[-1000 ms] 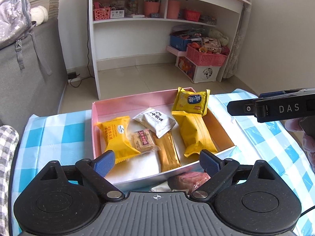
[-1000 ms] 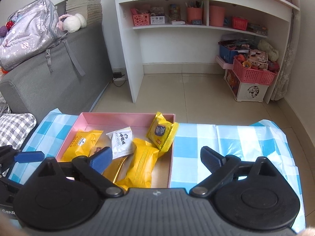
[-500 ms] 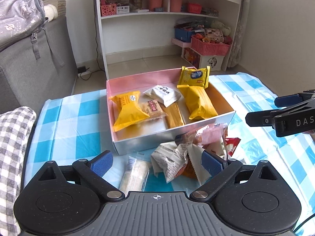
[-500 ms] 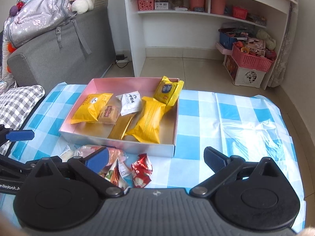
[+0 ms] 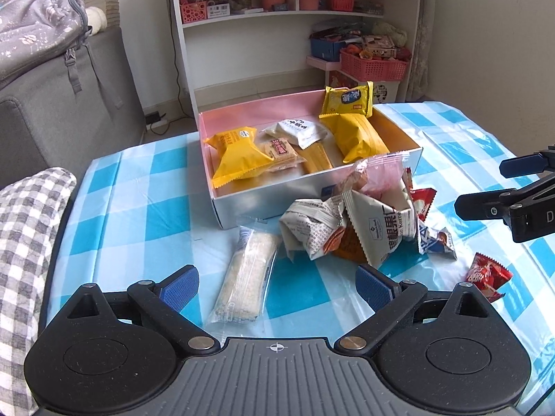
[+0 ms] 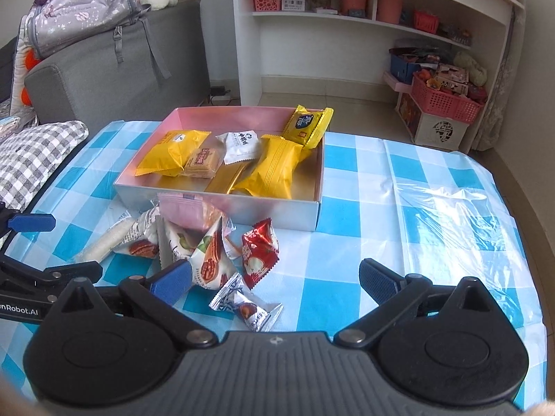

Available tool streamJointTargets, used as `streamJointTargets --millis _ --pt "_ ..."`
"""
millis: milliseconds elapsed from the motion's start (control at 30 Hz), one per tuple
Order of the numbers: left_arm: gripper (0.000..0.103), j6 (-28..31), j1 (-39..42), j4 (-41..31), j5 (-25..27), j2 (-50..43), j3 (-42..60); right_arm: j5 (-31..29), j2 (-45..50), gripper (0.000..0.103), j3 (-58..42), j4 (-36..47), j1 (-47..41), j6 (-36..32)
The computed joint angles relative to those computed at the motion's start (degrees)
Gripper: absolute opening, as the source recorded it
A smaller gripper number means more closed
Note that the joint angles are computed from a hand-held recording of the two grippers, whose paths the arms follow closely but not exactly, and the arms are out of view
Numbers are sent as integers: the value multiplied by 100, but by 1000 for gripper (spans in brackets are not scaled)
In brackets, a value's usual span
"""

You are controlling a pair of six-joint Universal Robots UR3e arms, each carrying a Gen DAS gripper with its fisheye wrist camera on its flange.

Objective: Organize snacks
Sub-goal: 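Withdraw both grippers from the box back toward the snack pile, then grasp the clear-wrapped white bread pack with the left gripper while the right grasps the red candy snack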

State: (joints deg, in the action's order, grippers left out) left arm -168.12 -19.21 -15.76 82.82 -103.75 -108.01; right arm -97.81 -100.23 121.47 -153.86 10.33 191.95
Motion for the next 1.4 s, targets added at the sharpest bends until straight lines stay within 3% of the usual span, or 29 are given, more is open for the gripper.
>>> streamJointTargets --millis 333,533,700,867,1067,1333,1400 --pt "98 214 411 717 -560 159 -950 901 -469 103 986 -471 -316 -645" --pt "98 470 563 1180 -701 -38 -1133 1300 -748 103 1262 -184 -431 -879" --pt "98 449 703 1576 -758 -347 -1088 1264 -969 103 1369 130 -409 -1062" --pt "98 399 752 1321 -908 -703 -652 1481 -1121 103 1435 479 -703 -1027" --pt "96 336 609 1012 -711 -1003 -266 1564 -983 102 1353 551 -656 -1002" --pt "78 183 598 836 -746 -1027 -79 1386 -768 93 1206 457 -420 -940" --pt "68 92 590 736 -724 -1027 -13 1398 -765 90 1198 439 -413 -968"
